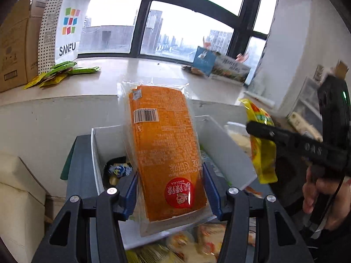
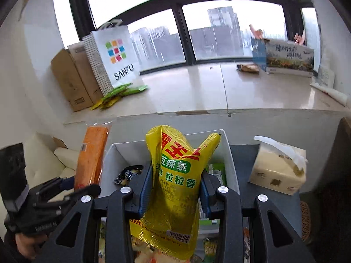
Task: Organize snacks
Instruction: 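Place both packets into the white box and withdraw both tools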
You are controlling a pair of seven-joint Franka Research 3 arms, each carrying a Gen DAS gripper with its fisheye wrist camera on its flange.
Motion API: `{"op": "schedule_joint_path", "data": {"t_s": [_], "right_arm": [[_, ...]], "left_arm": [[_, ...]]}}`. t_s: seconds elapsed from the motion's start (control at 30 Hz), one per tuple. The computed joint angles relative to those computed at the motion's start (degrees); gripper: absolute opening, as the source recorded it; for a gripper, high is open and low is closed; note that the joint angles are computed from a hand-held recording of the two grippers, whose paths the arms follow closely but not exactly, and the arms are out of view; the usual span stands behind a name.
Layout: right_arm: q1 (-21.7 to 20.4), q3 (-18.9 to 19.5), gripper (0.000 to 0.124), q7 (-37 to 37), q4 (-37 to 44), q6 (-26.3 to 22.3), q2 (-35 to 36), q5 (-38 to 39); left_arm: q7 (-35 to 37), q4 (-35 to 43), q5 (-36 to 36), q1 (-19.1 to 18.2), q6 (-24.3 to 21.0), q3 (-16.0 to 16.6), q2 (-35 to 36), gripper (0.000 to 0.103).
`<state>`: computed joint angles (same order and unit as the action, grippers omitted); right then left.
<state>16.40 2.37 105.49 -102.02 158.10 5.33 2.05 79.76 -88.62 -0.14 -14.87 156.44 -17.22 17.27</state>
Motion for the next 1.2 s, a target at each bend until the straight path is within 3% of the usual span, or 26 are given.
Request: {"op": "schedule_joint_path", "data": {"t_s": [0.07, 0.13, 0.17, 0.27, 0.4, 0.57, 0.7, 0.77, 0.87, 0.93, 1.07, 1.2], "right_arm": [[-0.1, 0.0, 0.051, -1.2, 3.8, -1.9, 3.1, 0.0], [-0.1, 0.1, 0.095, -4.1, 6.1, -3.8, 5.3, 0.9], [1.2, -1.2, 0.103, -1.0, 6.7, -5.0, 5.8, -2.5], [2.3, -2.6, 0.103, 4.3, 3.5, -1.7, 4.5, -6.4], [1.7, -2.5, 0.103, 8.0, 1.2, -0.2, 3.1, -5.6], [0.5, -1.0, 0.103, 5.5, -2.8, 2.5, -0.5, -3.0], [0.0, 0.5, 0.103, 4.1, -10.2, 7.3, -6.7, -2.4], [-0.5, 1.7, 0.103, 4.0, -14.7, 10.0, -10.7, -4.6], [-2.6, 4.6, 0.103, 4.9, -20.5, 11.6, -16.3, -8.3], [-4.1, 6.7, 0.103, 5.6, -25.0, 13.2, -20.3, -9.2], [-4.0, 8.6, 0.103, 3.7, -32.8, 16.0, -26.7, -5.5], [-3.1, 10.2, 0.103, 2.9, -40.7, 18.5, -33.2, -1.1]], "left_arm": [[2.2, 4.6, 1.2, -0.4, -5.5, 0.0, 3.0, 0.075], [-1.0, 6.7, 6.4, -2.8, -9.4, 2.7, 4.0, 0.103], [-1.3, 5.5, 7.0, -2.8, -8.4, 2.8, 3.5, 0.103], [-1.7, 2.4, 5.5, -1.6, -6.1, 2.1, 1.9, 0.103], [-0.6, -1.0, 1.8, 0.4, -4.1, 0.7, -0.1, 0.103], [0.7, -6.8, 0.4, 1.1, -0.6, 0.5, -4.4, 0.103], [4.6, -15.3, -4.8, 2.1, 4.5, -0.4, -11.0, 0.103], [9.6, -20.1, -10.8, 2.2, 7.0, -0.8, -15.0, 0.103], [13.6, -26.3, -15.6, 0.0, 10.0, 0.7, -20.2, 0.103], [11.5, -30.3, -13.3, -1.1, 11.9, 1.5, -23.4, 0.103], [14.5, -36.5, -18.5, -7.1, 13.3, 5.8, -28.3, 0.103], [11.9, -43.5, -19.1, -10.6, 15.0, 7.9, -33.5, 0.103]]}}
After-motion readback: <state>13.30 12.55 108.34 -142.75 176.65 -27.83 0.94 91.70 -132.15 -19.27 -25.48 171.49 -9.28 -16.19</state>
